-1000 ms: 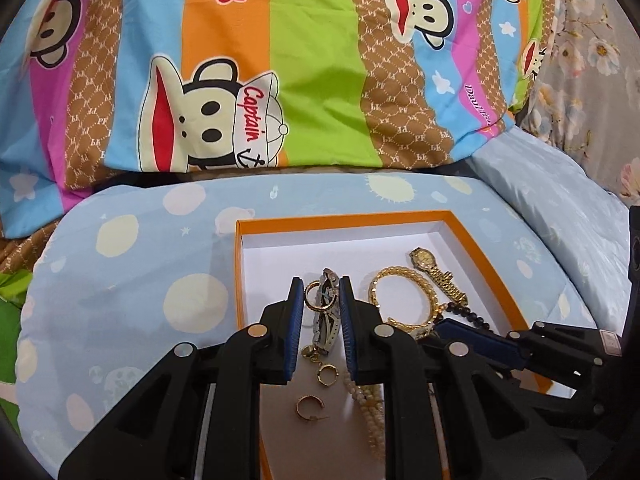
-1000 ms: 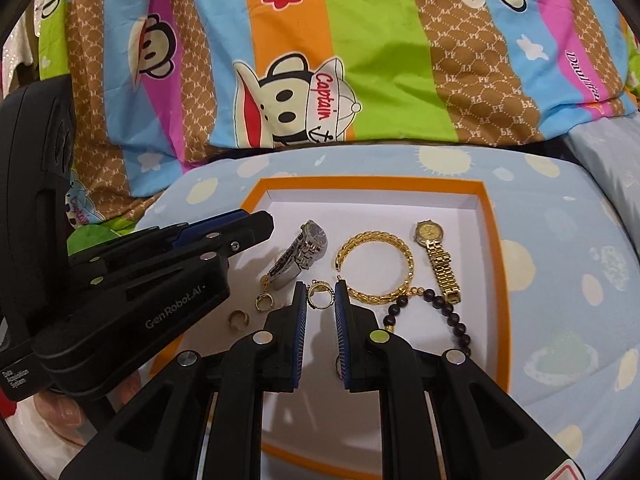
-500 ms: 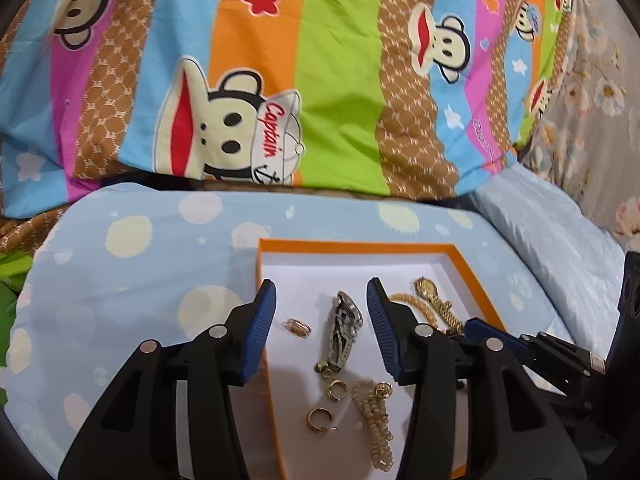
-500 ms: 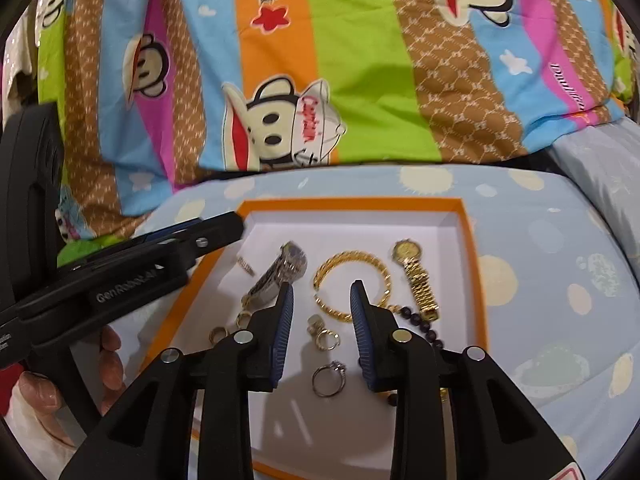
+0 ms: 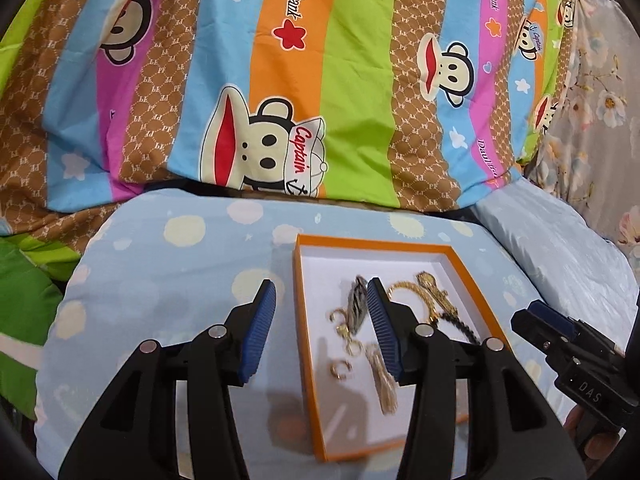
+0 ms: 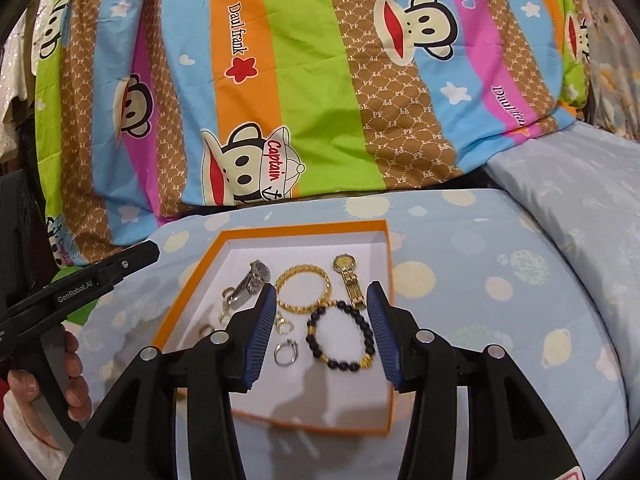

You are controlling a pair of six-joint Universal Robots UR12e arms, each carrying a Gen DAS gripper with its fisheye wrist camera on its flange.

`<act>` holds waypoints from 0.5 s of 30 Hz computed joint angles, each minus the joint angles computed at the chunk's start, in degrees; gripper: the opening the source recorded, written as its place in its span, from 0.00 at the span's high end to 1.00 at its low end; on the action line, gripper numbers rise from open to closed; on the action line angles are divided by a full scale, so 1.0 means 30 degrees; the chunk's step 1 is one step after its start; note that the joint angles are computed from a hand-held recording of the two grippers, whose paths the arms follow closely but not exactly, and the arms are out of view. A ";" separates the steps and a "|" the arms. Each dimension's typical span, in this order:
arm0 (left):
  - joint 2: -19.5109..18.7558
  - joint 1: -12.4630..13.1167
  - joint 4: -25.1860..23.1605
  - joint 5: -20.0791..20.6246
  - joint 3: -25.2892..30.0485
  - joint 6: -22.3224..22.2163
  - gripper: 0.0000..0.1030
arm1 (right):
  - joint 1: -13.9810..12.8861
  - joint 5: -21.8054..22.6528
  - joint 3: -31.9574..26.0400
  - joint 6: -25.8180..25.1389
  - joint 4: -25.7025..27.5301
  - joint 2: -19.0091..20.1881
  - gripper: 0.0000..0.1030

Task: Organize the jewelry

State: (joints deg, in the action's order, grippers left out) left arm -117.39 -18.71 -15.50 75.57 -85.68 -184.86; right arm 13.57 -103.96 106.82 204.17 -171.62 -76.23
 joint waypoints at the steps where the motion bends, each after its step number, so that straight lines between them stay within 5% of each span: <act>1: 0.0203 -0.0035 0.0015 0.0042 -0.0323 0.0095 0.53 | 0.0108 -0.0123 0.0168 -0.0020 -0.0050 -0.0098 0.50; 10: 0.1307 -0.0560 -0.0034 0.0384 -0.2398 0.1109 0.51 | 0.1199 -0.1604 0.0945 -0.0805 0.0104 -0.0363 0.47; 15: 0.1674 -0.0862 -0.0003 0.1091 -0.3211 0.1668 0.49 | 0.1605 -0.2231 0.1357 -0.0771 0.0007 -0.0514 0.36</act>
State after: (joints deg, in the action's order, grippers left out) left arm -112.37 -21.30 -15.51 78.84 -95.31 -179.86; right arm 18.38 -110.65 110.89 201.85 -171.60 -77.78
